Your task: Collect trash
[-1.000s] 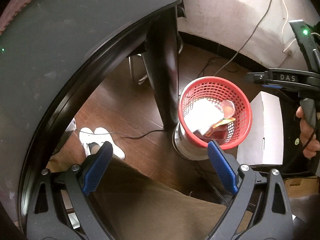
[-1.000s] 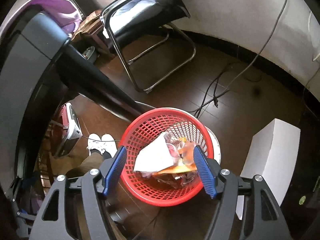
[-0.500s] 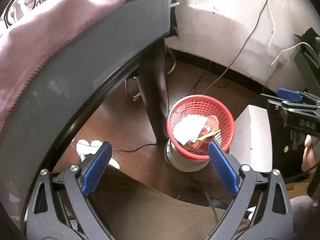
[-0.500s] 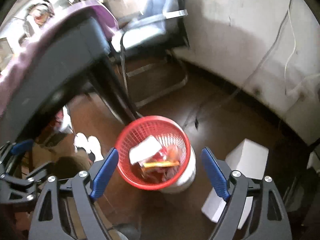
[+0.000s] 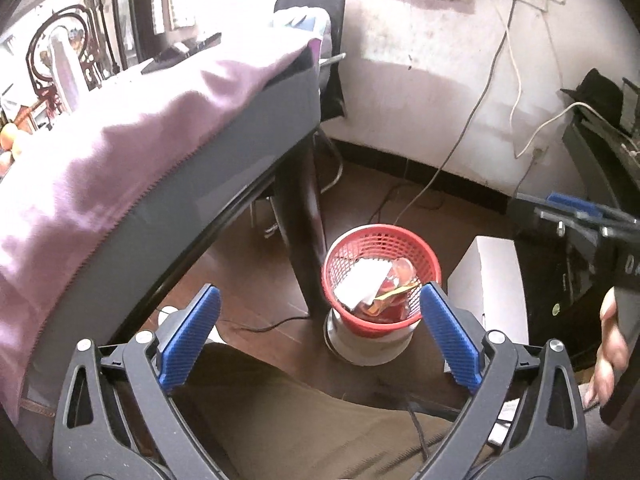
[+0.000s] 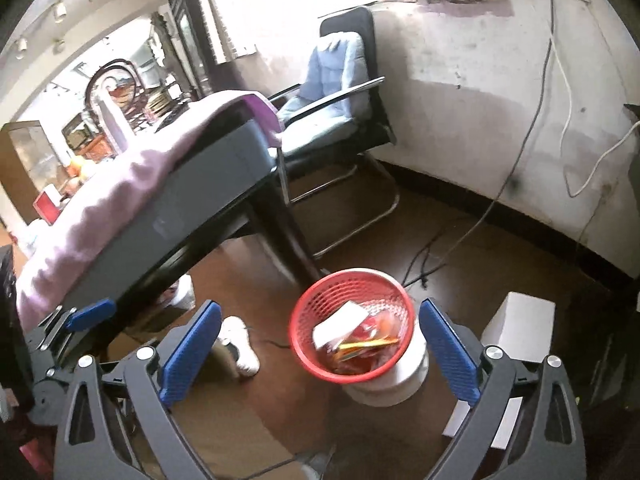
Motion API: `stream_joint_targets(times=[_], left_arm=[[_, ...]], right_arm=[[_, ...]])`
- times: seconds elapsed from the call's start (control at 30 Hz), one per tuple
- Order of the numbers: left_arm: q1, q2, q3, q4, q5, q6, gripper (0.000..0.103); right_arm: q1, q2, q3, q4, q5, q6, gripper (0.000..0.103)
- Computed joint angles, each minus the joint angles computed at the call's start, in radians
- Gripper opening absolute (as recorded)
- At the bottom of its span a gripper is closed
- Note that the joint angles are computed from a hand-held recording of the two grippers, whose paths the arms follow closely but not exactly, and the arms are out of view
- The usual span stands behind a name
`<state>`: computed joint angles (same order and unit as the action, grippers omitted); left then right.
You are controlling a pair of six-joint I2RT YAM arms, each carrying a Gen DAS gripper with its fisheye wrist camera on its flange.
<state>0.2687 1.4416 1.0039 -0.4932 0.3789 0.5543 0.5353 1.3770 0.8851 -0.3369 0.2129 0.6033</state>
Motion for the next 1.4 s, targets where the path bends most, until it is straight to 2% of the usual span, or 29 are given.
stream_joint_targets(times=[0.17, 0.3, 0.47, 0.67, 0.8, 0.9, 1.0, 1.13, 1.27, 1.4], left_arm=[[0.027, -0.081, -0.01, -0.048, 0.043, -0.005, 0.096], [0.029, -0.154, -0.027, -0.065, 0.041, -0.009, 0.096], [0.023, -0.255, -0.024, -0.086, 0.03, -0.022, 0.096], [0.022, -0.329, 0.099, -0.173, 0.029, -0.067, 0.096], [0.055, -0.339, 0.224, -0.275, 0.093, -0.108, 0.096], [0.08, -0.363, 0.259, -0.317, 0.14, -0.133, 0.096], [0.115, -0.407, 0.234, -0.314, 0.166, -0.15, 0.096], [0.15, -0.406, 0.202, -0.327, 0.191, -0.143, 0.096], [0.118, -0.411, 0.119, -0.236, 0.093, -0.153, 0.096], [0.108, -0.379, 0.069, -0.182, 0.062, -0.143, 0.096]], right_arm=[[0.05, -0.079, 0.003, -0.075, 0.054, -0.002, 0.097], [0.079, -0.124, 0.055, -0.198, 0.098, -0.022, 0.097], [0.12, -0.219, 0.073, -0.246, 0.121, -0.06, 0.097], [0.177, -0.309, 0.18, -0.343, 0.187, -0.093, 0.097], [0.253, -0.348, 0.257, -0.424, 0.271, -0.101, 0.097], [0.305, -0.385, 0.275, -0.456, 0.334, -0.099, 0.097], [0.341, -0.422, 0.264, -0.463, 0.363, -0.085, 0.097], [0.341, -0.421, 0.224, -0.439, 0.334, -0.079, 0.097], [0.333, -0.39, 0.182, -0.399, 0.312, -0.067, 0.097], [0.273, -0.352, 0.135, -0.345, 0.244, -0.062, 0.097]])
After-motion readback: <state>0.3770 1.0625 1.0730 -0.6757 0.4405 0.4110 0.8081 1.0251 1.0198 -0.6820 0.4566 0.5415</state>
